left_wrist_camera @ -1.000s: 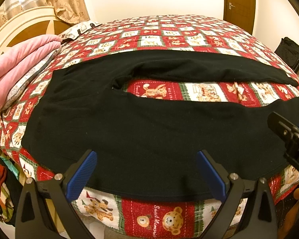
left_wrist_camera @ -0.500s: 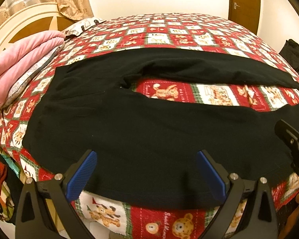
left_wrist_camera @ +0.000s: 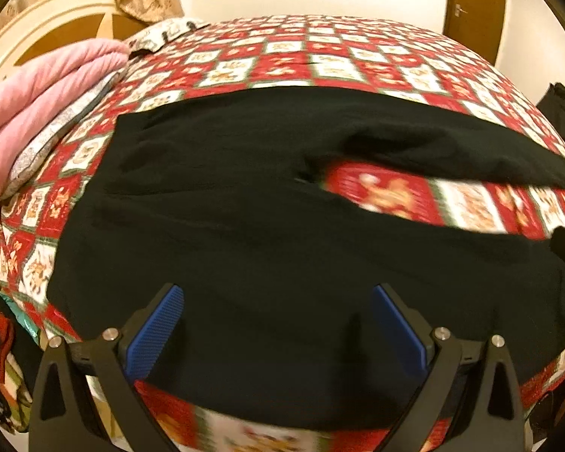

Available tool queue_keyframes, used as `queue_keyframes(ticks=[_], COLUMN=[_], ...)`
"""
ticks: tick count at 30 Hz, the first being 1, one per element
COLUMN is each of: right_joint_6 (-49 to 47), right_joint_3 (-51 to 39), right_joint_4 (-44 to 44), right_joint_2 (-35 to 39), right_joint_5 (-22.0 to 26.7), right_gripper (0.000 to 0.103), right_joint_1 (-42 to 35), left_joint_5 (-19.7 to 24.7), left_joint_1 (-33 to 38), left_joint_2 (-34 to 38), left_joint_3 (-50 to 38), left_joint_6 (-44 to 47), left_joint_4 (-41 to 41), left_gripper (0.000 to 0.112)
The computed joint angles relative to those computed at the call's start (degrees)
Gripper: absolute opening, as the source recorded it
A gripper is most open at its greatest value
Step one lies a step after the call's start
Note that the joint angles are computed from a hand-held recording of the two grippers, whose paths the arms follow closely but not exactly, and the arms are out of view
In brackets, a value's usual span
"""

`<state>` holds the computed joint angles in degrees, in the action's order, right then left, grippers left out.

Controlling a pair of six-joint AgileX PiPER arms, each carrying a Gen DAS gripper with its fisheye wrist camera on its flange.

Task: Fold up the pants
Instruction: 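Grasp the pants' waistband with both grippers and lift it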

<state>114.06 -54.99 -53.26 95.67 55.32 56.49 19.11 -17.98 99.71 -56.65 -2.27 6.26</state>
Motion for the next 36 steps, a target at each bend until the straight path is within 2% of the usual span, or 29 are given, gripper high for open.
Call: queue_keyframes(ticks=[3,5,9,12,14,18,20,22,25,26,28,30,31,33,34,35,36], right_joint_6=[-8.45,-16.43,-32.48,-44.06,-55.51,-74.05,-81.33,-90.17,-95.25,-96.07,-101.47,-102.35,-103.24,-105.75,-107.76,-107.64,-105.97], right_joint_3=[-1.2,-3.34,-11.2,-17.71,-22.65,-34.6,-40.71,-47.96,-58.16,-59.52,-62.01,-57.72,-57.61,-56.88,-56.68,-56.89,-57.54], right_joint_4=[0.39,2.54,6.26,10.04,16.09,27.09,32.78,40.7,43.19,43.64,50.14,52.81,53.23,54.98,57.47,57.67,55.57], right_joint_2=[-0.83,-0.39,4.08,8.23,11.65,20.52,25.01,30.15,37.25,38.42,41.0,39.13,39.04,38.35,37.95,37.74,37.9], right_joint_5=[-6.6,-11.33,-16.16,-18.33,-21.0,-20.79,-19.96,-17.57,-11.93,-11.31,-10.05,-14.19,-14.02,-13.99,-13.65,-12.92,-12.41], right_gripper=[0.102,0.102,0.102,0.102,0.102,0.102,0.101,0.101,0.1,0.093,0.076,0.072,0.067,0.047,0.027,0.016,0.014], right_joint_1=[-5.57,-10.36,-18.21,-23.2,-27.15,-32.32,-34.24,-36.12,-37.08,-37.27,-38.75,-39.45,-39.38,-39.28,-39.33,-38.88,-38.02], left_joint_5=[4.74,6.67,14.43,24.13,30.96,44.17,48.16,47.05,44.68,43.52,39.44,35.61,35.1,33.22,32.15,30.36,28.23], left_joint_1=[6.2,8.8,11.37,12.97,13.55,13.37,13.08,12.09,10.26,9.96,9.63,10.27,10.52,10.63,10.47,10.31,10.26], left_joint_2=[3.47,5.99,16.58,25.71,31.33,43.77,48.11,49.05,48.62,48.17,46.19,44.13,44.19,43.4,43.05,42.29,41.17], left_joint_3=[-7.97,-13.03,-31.12,-47.04,-57.04,-78.51,-85.82,-86.84,-85.26,-83.94,-79.09,-74.36,-74.22,-72.24,-71.3,-69.41,-66.93], left_joint_6=[14.06,17.43,13.18,13.43,13.07,9.12,7.51,5.84,5.01,5.01,5.27,5.85,6.15,6.51,6.38,6.4,7.31], left_joint_4=[-10.47,-13.11,-8.58,-11.91,-14.51,-16.36,-16.95,-14.27,-9.45,-8.41,-7.38,-8.73,-9.18,-9.44,-9.23,-8.91,-8.82], left_gripper=[0.102,0.102,0.102,0.102,0.102,0.102,0.102,0.102,0.103,0.103,0.103,0.103,0.103,0.103,0.103,0.103,0.103])
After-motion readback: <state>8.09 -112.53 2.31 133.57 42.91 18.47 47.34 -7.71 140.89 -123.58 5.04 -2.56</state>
